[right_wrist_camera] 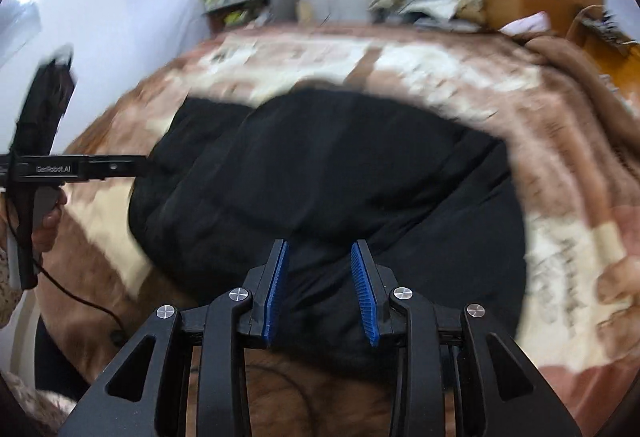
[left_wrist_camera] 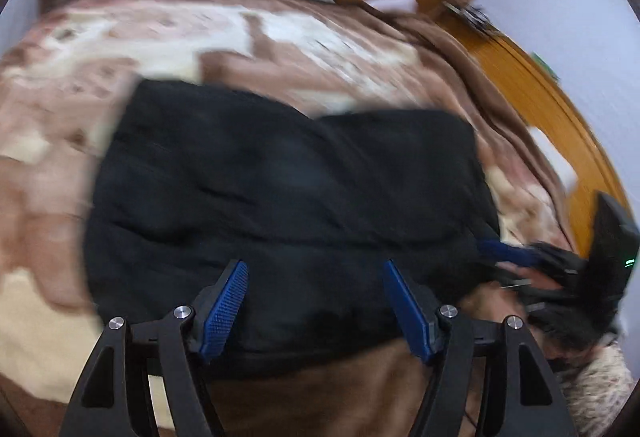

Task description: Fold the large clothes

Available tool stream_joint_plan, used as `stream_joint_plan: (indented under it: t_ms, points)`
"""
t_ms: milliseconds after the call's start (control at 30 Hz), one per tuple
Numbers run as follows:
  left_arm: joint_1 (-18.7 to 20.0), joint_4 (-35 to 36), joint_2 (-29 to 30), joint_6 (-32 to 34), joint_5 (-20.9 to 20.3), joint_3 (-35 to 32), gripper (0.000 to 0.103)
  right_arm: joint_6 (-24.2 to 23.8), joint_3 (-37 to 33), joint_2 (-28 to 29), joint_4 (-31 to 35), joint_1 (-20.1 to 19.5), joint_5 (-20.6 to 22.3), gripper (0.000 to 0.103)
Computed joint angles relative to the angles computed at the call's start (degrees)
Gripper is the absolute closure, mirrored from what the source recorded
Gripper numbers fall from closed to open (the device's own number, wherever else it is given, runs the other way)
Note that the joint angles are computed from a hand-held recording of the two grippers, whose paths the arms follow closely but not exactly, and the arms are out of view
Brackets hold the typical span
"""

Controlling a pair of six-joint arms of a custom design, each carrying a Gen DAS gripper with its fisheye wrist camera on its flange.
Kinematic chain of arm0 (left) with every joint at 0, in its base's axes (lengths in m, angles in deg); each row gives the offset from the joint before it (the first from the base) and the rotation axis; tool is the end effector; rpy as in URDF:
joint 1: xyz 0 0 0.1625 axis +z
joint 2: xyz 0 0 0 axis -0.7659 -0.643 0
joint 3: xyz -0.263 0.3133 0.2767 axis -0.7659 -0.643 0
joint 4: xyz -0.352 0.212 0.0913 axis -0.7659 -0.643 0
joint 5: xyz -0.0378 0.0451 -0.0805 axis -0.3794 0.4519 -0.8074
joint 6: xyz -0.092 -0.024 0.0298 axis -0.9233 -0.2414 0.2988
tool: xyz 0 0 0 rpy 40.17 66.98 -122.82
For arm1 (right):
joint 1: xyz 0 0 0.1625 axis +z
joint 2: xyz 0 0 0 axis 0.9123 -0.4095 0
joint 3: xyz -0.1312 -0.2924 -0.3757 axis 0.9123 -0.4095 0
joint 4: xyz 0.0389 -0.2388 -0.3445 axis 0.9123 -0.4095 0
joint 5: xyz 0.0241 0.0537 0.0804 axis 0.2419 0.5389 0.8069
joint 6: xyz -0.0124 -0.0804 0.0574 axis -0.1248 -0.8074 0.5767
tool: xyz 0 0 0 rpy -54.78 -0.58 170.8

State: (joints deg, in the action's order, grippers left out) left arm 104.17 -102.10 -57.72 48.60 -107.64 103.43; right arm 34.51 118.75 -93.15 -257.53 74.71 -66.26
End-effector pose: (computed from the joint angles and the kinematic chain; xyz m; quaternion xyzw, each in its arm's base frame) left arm -0.1229 -0.4357 0.3490 0.3534 0.9286 -0.0498 0.1019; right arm 0.4108 -0.2695 0.0431 0.0674 -0.8894 0.3188 0.3206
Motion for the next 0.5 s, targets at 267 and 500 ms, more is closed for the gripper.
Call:
stream_joint_plan:
  t_ms: [267,500]
  points:
    - [-2.9,-9.0,6.4,-0.9,3.7,4.5,0.033,-2.0,-1.6,3.8,-6.5,-6.9,0.9,0.07]
    - [-0.5,-16.4,14.7,2.4,11.2,1.2,0.033,-6.6,-1.9,3.1,-11.0,-12.6,2.7,0.07]
